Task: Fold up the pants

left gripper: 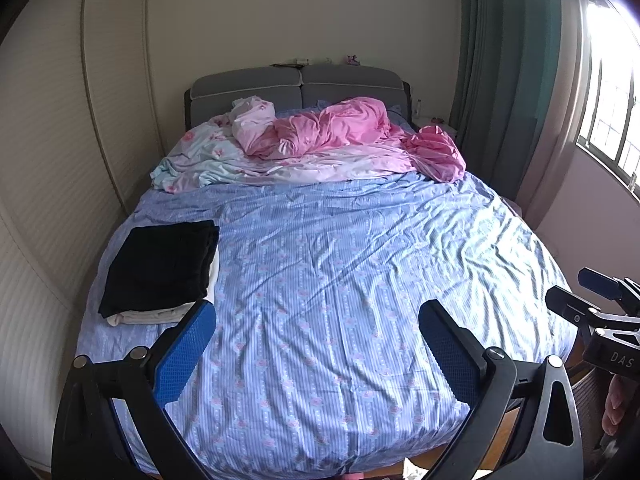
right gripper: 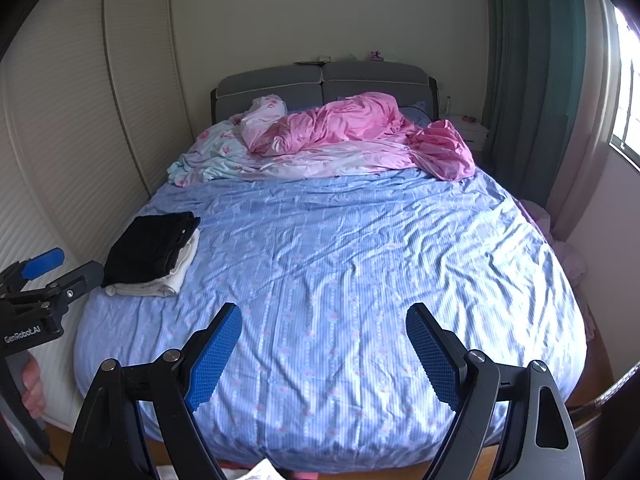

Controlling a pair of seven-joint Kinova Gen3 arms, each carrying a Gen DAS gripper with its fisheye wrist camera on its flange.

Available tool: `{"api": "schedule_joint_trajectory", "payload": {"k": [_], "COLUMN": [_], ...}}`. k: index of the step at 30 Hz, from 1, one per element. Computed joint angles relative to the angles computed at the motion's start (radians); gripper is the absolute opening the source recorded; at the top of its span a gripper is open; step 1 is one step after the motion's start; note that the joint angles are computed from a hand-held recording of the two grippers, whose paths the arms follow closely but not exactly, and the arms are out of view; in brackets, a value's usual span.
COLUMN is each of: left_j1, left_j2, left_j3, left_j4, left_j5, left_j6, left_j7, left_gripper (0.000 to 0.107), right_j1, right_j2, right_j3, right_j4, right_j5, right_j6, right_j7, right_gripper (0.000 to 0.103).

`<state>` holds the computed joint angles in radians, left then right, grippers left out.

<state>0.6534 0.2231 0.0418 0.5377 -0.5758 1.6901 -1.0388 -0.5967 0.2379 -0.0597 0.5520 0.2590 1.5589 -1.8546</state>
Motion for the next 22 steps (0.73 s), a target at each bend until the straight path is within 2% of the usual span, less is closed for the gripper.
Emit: {"api": "schedule_joint_trajectory", "payload": {"k": [22], "left_j1": [0.009], "left_j2": [0.017], "left_j3": [-0.014], "left_j4": [-0.022], "left_j5": [0.009], "left_j6": [0.009], "left_j7": [0.004], "left_gripper": [0.103], "right_j1": [-0.002], "right_j2": [-0.012], "right_j3": [-0.007], "right_j4": [0.036], "right_j5": [0.021], "right_j6": [-0.018], "right_j7": [-0.022], "right_gripper": [0.085]}}
